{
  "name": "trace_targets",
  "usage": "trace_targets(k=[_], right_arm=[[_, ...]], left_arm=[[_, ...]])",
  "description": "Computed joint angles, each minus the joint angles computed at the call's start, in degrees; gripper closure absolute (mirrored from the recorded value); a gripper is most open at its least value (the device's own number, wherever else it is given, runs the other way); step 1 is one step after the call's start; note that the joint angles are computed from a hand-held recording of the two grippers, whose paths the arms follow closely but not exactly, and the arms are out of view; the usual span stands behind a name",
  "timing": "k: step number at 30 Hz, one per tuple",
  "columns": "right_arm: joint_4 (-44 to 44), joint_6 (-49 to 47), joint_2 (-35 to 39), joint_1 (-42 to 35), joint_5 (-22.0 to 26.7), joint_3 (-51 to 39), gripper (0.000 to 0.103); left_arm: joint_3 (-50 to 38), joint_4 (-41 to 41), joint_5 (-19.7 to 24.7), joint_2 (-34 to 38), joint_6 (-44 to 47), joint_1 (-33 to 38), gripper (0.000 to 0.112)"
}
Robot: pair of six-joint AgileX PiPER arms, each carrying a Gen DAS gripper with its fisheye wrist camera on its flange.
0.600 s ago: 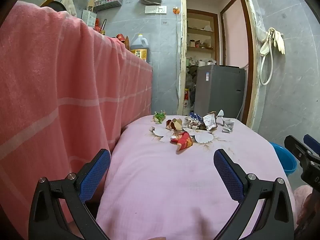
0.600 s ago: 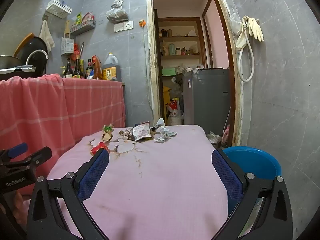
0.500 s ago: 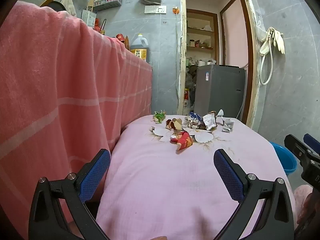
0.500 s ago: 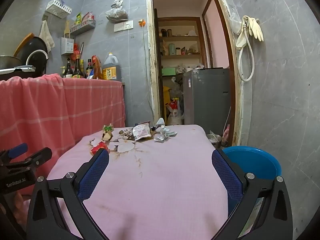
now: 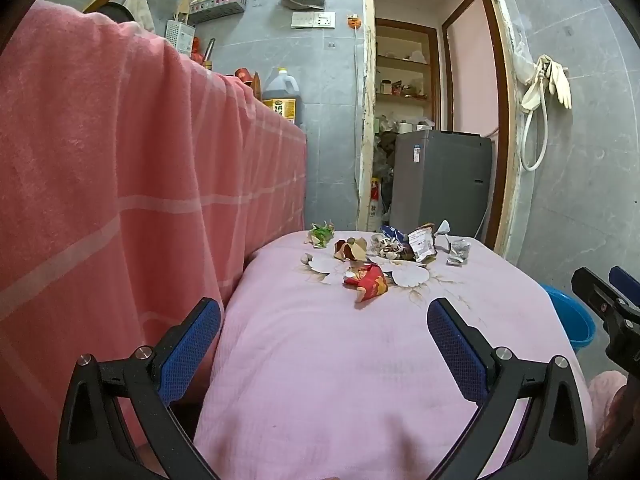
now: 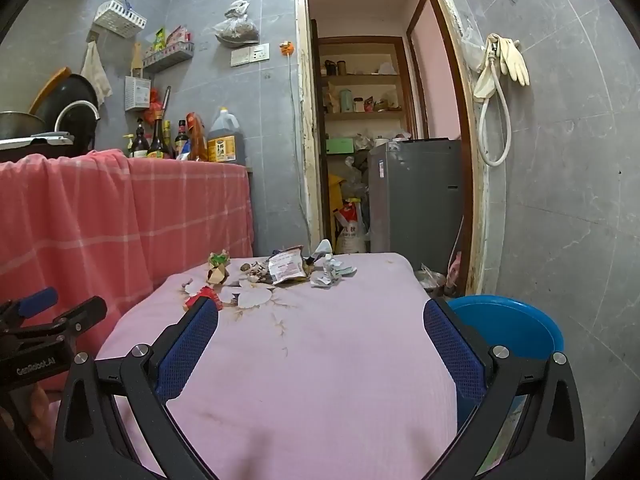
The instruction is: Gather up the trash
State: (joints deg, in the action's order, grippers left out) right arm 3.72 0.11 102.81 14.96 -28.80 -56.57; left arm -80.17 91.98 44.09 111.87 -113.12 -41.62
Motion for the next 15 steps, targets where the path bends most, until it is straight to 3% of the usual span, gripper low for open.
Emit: trace_targets(k=[15], right_arm=[[-0.4, 0.5, -0.5, -0.2, 0.4, 0.0, 0.000]], left_arm=[[0.0, -0.1, 0.0, 0.0, 0.0, 0.0, 0.011]])
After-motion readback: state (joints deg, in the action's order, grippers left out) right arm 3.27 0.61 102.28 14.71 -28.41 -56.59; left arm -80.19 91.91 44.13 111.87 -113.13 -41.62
